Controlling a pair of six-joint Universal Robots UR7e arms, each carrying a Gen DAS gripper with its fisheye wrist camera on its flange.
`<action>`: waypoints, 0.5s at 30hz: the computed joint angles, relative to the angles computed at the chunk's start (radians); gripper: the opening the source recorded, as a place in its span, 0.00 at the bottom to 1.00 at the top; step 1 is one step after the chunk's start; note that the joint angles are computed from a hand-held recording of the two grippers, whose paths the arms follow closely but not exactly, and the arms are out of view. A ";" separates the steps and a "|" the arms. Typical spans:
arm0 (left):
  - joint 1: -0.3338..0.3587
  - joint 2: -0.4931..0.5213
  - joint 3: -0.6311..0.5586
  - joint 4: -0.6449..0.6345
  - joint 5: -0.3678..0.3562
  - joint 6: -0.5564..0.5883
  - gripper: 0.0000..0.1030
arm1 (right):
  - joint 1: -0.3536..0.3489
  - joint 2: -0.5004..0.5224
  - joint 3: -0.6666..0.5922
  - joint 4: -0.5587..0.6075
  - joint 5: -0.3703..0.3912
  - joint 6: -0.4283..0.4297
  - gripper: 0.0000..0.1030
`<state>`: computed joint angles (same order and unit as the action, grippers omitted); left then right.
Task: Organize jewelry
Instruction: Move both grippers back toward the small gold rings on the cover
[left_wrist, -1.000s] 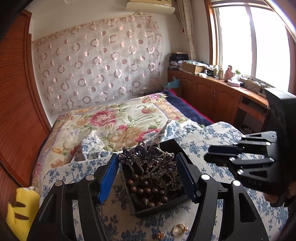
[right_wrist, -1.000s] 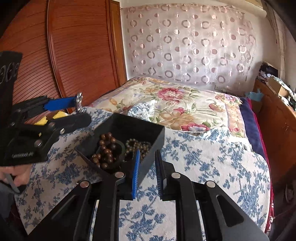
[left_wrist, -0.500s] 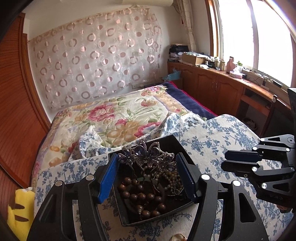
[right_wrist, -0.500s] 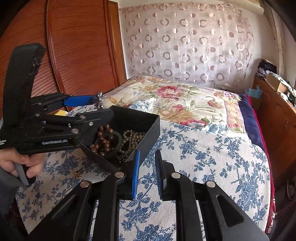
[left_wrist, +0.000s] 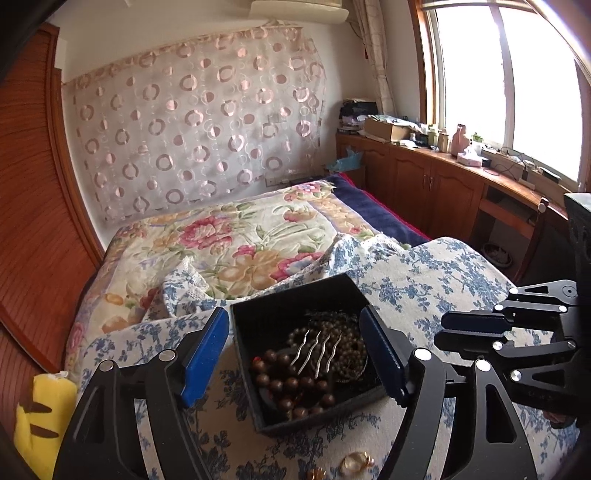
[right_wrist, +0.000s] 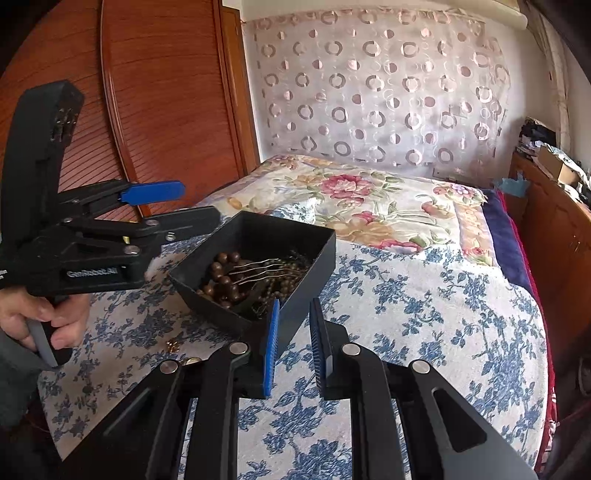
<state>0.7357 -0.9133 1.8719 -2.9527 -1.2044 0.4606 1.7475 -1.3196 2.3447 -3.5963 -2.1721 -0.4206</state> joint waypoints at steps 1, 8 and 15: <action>0.002 -0.008 0.005 0.002 -0.003 0.001 0.69 | 0.001 0.003 0.004 -0.006 0.002 0.001 0.18; 0.025 -0.074 0.063 0.010 -0.013 0.003 0.71 | 0.012 0.035 0.021 -0.018 0.006 0.013 0.18; 0.058 -0.133 0.115 0.037 -0.023 -0.008 0.71 | 0.028 0.081 0.019 0.002 0.015 0.031 0.34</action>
<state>0.7937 -1.0465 1.9874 -2.9156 -1.2275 0.4522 1.7752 -1.2385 2.3635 -3.5941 -2.1572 -0.3898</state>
